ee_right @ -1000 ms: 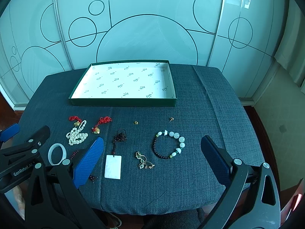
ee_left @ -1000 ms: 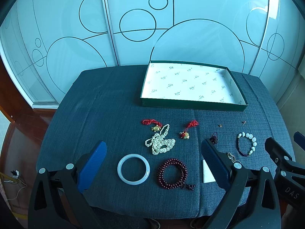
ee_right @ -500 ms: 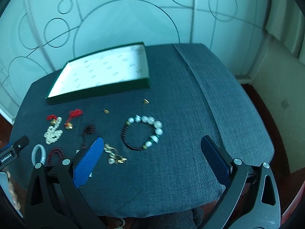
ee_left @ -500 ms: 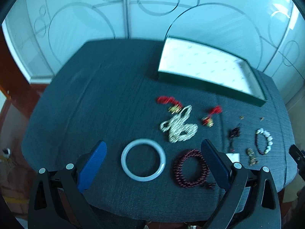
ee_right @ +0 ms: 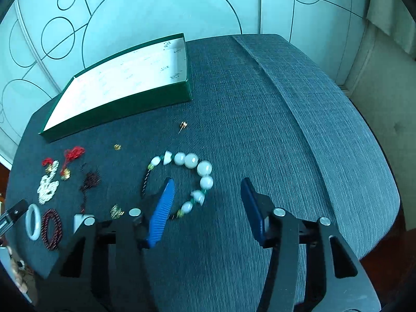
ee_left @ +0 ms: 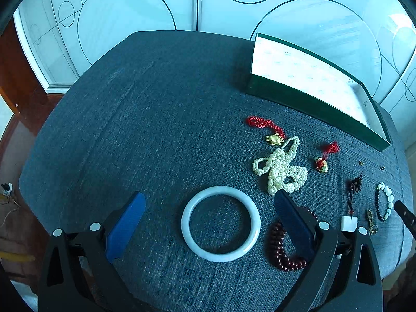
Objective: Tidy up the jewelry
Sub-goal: 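Lower the right tool onto the black-and-white bead bracelet and close it, then hold the bracelet in the right tool while the left tool grasps the white jade bangle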
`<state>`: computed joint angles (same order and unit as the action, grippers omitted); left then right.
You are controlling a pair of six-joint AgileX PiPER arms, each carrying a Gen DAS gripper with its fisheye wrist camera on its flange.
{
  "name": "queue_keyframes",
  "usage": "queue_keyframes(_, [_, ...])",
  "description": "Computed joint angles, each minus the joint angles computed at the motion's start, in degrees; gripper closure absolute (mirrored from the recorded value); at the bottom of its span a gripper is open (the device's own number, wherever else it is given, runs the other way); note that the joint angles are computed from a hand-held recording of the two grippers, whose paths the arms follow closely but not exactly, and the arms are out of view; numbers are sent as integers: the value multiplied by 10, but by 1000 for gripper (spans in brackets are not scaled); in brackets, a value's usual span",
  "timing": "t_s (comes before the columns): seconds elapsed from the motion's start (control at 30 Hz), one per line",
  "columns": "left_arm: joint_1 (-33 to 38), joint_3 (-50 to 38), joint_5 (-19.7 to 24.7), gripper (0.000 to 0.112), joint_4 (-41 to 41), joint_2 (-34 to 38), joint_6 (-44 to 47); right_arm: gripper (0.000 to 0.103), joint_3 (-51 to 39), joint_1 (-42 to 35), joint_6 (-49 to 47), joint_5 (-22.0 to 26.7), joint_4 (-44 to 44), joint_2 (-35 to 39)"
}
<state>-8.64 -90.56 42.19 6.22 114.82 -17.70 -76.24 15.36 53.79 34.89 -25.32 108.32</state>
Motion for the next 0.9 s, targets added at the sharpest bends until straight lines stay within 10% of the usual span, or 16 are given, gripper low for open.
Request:
queue_keyframes(0.4, [-8,-21,8,14,-3,24,3,89,-15,-5,45,-26,-76,47])
queue_keyframes(0.9, [-9,2,-2,14,-30,17,36,89,34,-26,41,-76,-51,13])
